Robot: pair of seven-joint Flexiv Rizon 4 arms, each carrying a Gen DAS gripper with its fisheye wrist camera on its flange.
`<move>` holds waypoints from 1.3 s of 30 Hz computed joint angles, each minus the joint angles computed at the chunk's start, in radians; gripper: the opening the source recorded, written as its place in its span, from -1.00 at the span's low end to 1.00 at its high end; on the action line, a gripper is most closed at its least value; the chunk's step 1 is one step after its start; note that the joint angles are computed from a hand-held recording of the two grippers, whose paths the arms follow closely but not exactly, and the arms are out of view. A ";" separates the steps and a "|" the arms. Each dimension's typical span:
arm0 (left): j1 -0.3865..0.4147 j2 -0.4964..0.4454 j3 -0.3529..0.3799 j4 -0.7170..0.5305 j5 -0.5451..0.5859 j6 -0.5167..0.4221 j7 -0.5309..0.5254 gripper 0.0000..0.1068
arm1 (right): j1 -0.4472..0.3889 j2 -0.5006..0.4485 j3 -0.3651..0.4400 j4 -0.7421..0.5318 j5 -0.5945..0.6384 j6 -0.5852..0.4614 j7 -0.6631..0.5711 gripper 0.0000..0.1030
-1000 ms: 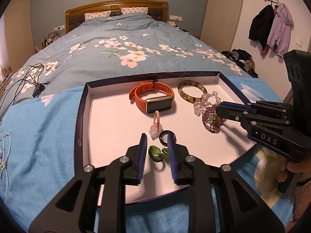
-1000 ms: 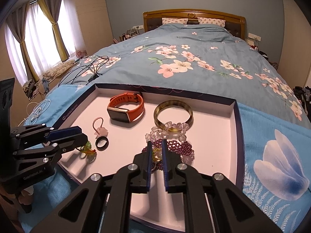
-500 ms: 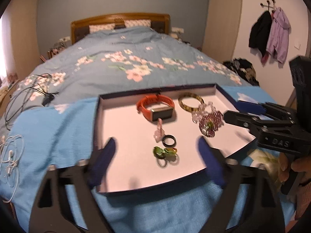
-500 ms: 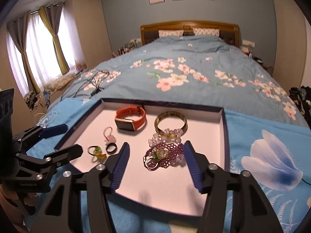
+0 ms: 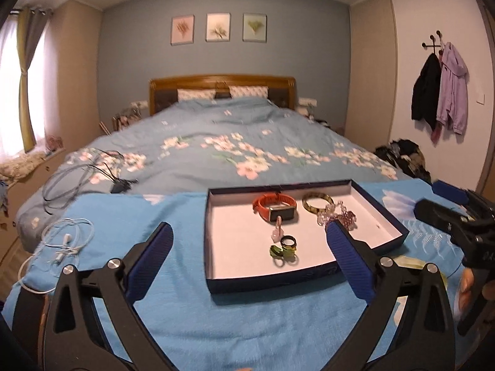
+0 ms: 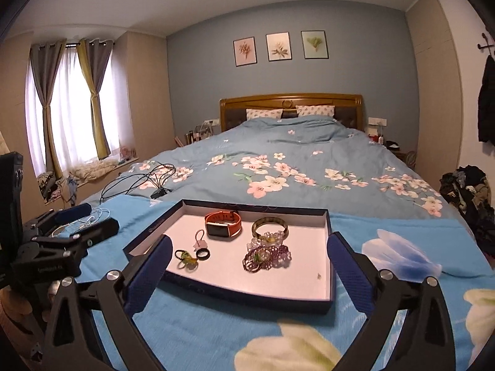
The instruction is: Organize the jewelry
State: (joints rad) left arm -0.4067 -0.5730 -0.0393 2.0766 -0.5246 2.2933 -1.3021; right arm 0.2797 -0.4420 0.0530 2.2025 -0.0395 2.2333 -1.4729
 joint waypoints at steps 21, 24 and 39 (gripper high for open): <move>-0.067 0.017 -0.054 0.123 -0.081 0.341 0.032 0.83 | 0.105 -0.011 0.000 0.070 0.219 0.250 -0.137 0.88; -0.063 0.013 -0.061 0.119 -0.077 0.344 0.034 0.83 | 0.121 -0.009 -0.006 0.071 0.260 0.260 -0.156 0.88; -0.053 0.007 -0.066 0.118 -0.065 0.359 0.007 0.83 | 0.138 -0.016 -0.005 0.065 0.312 0.279 -0.180 0.88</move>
State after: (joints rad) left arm -0.4602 -0.5661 -0.1057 2.1944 -0.5898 2.6525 -1.2946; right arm 0.4173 -0.4581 0.0477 2.2670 0.2725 2.5125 -1.6533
